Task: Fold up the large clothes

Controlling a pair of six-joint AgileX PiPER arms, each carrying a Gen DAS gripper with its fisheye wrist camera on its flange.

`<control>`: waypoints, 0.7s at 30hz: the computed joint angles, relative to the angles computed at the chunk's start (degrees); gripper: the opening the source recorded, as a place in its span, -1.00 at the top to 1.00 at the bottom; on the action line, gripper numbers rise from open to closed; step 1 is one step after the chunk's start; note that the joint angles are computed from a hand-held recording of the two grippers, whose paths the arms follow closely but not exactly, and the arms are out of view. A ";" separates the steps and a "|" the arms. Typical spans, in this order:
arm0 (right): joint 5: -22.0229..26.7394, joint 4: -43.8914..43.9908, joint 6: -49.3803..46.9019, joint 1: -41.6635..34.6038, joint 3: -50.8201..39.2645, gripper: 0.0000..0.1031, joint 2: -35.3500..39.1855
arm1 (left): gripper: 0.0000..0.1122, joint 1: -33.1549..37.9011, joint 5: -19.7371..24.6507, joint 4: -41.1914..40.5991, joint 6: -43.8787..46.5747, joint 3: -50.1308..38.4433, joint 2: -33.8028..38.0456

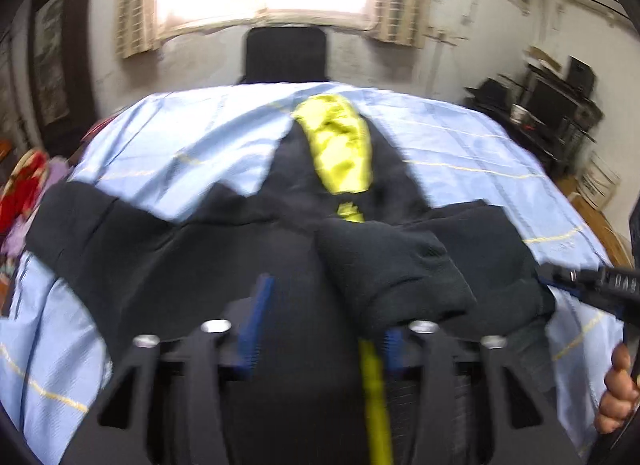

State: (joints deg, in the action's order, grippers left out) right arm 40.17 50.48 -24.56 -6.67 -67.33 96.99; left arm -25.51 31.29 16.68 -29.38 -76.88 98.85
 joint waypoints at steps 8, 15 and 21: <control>1.20 -10.11 9.08 2.57 -2.44 1.00 2.97 | -0.43 10.43 -1.54 -27.75 21.36 3.57 -1.84; 5.22 -2.43 3.75 -1.48 -2.92 1.00 5.12 | -0.60 11.80 -2.70 -24.17 16.36 5.75 -4.44; 4.29 -4.05 4.88 -0.83 -2.79 1.00 4.52 | -0.58 16.85 -4.67 -24.49 16.08 8.78 -7.91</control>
State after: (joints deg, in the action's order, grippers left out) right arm 44.46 46.44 -19.67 -7.50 -70.11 101.51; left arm -8.66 26.62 -7.81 -13.30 -68.10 90.94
